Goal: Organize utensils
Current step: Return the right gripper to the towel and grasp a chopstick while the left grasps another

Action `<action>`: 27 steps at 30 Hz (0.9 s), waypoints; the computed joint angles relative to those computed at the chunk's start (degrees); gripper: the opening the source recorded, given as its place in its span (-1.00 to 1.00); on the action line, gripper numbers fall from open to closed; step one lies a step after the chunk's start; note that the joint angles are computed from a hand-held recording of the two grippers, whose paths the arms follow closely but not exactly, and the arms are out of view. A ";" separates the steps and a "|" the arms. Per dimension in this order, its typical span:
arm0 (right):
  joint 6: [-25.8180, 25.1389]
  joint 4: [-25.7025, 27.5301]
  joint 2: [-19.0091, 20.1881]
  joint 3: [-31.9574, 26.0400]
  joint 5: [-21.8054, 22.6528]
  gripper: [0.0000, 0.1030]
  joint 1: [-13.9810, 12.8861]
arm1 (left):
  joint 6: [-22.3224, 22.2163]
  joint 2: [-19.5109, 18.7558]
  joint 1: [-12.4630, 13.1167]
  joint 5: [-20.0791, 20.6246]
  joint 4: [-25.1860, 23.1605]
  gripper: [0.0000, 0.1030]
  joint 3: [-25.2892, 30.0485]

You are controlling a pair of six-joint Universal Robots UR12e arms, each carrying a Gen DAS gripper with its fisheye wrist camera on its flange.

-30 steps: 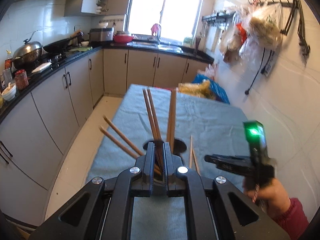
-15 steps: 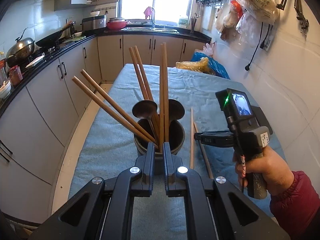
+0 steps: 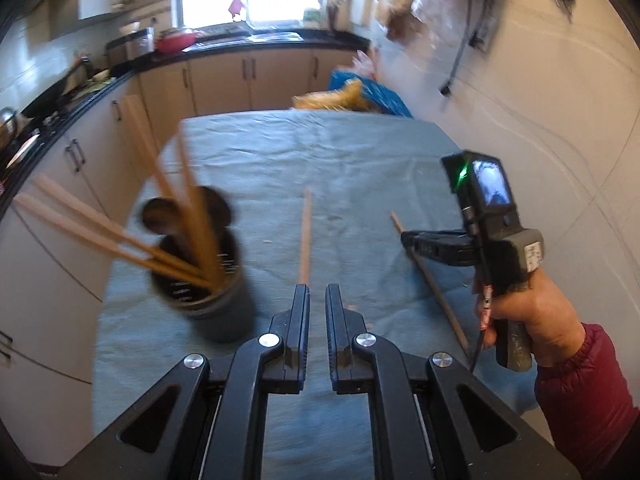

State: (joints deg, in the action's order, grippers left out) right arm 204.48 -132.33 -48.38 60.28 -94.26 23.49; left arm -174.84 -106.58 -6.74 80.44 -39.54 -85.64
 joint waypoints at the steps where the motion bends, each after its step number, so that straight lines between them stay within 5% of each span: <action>1: 0.64 -1.12 -0.73 1.45 0.45 -0.86 -0.37 | 0.07 -0.84 -0.87 1.06 -1.19 -0.85 1.17; 7: 3.83 -9.91 -4.75 10.29 5.15 -0.86 -2.72 | -0.07 -6.63 -4.78 5.02 -7.02 -0.56 8.89; 11: 3.82 -14.38 -5.90 13.41 7.86 -0.86 -3.51 | -1.85 -12.27 -6.32 9.94 -12.18 -0.55 16.66; 18: 4.49 -19.60 -6.40 16.03 12.00 -0.86 -4.29 | -8.62 -20.37 -5.75 13.18 -23.17 -0.56 28.81; 27: 4.19 -21.88 -6.69 17.43 14.67 -0.86 -4.91 | -14.39 -27.26 -5.17 17.97 -30.17 -0.56 38.29</action>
